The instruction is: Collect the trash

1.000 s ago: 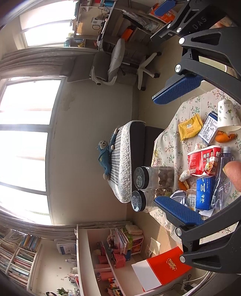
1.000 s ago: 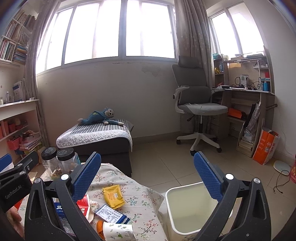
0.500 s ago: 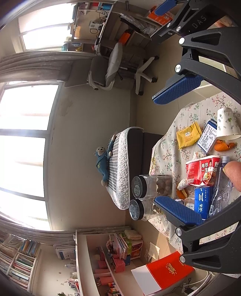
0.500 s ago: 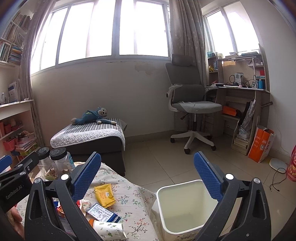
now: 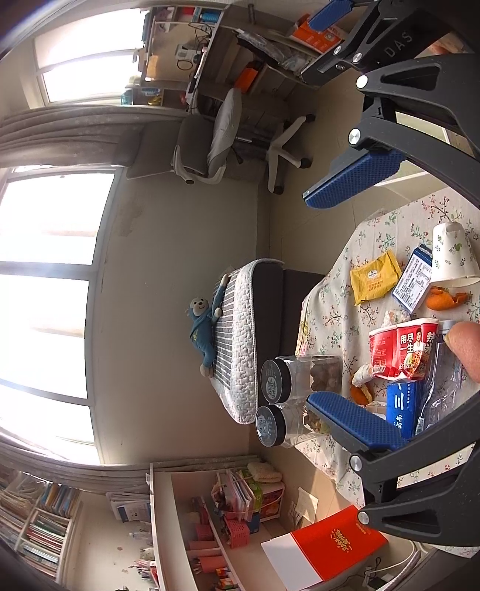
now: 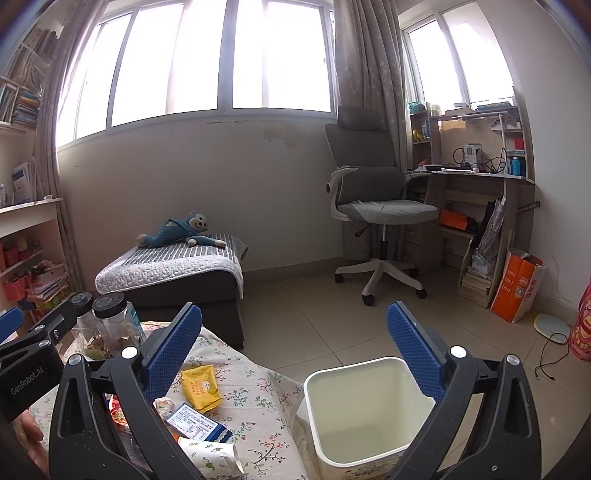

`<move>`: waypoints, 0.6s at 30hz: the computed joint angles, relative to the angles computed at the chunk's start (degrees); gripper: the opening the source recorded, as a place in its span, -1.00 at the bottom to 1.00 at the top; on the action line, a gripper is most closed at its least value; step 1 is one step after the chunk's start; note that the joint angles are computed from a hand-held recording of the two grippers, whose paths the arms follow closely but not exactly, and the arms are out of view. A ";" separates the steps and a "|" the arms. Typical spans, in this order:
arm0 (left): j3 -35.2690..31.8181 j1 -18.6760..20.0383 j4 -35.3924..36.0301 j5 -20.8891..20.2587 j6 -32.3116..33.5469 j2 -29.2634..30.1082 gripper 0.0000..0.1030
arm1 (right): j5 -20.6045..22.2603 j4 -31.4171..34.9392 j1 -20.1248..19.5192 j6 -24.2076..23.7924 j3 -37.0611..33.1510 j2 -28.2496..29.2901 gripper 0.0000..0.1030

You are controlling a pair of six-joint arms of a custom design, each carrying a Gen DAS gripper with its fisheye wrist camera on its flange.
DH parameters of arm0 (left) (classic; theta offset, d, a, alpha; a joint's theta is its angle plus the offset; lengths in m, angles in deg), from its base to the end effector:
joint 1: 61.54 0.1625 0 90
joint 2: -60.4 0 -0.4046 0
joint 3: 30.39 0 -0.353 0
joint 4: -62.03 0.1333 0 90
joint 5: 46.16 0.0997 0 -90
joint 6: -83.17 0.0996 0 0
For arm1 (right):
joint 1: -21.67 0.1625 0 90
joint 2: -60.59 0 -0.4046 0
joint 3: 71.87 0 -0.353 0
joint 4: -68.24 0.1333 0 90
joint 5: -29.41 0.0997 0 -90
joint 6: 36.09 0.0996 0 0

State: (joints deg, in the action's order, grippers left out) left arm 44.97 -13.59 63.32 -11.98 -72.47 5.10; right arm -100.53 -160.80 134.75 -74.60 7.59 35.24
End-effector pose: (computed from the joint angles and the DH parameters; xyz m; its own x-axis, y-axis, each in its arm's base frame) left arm -0.2268 -0.5735 0.2608 -0.7496 -0.0669 -0.6585 0.6071 0.3271 -0.7242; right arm 0.3215 -0.5776 0.1423 -0.7265 0.1745 0.6646 -0.6224 0.2428 -0.7441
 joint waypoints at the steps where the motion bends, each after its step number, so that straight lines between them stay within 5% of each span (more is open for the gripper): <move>1: -0.01 0.01 0.08 0.05 -0.08 0.00 0.87 | 0.01 -0.08 -0.04 0.02 0.06 -0.04 0.87; 18: -0.23 -0.12 0.04 0.15 -0.09 0.44 0.87 | 0.11 -0.23 -0.17 -0.06 0.50 -0.37 0.87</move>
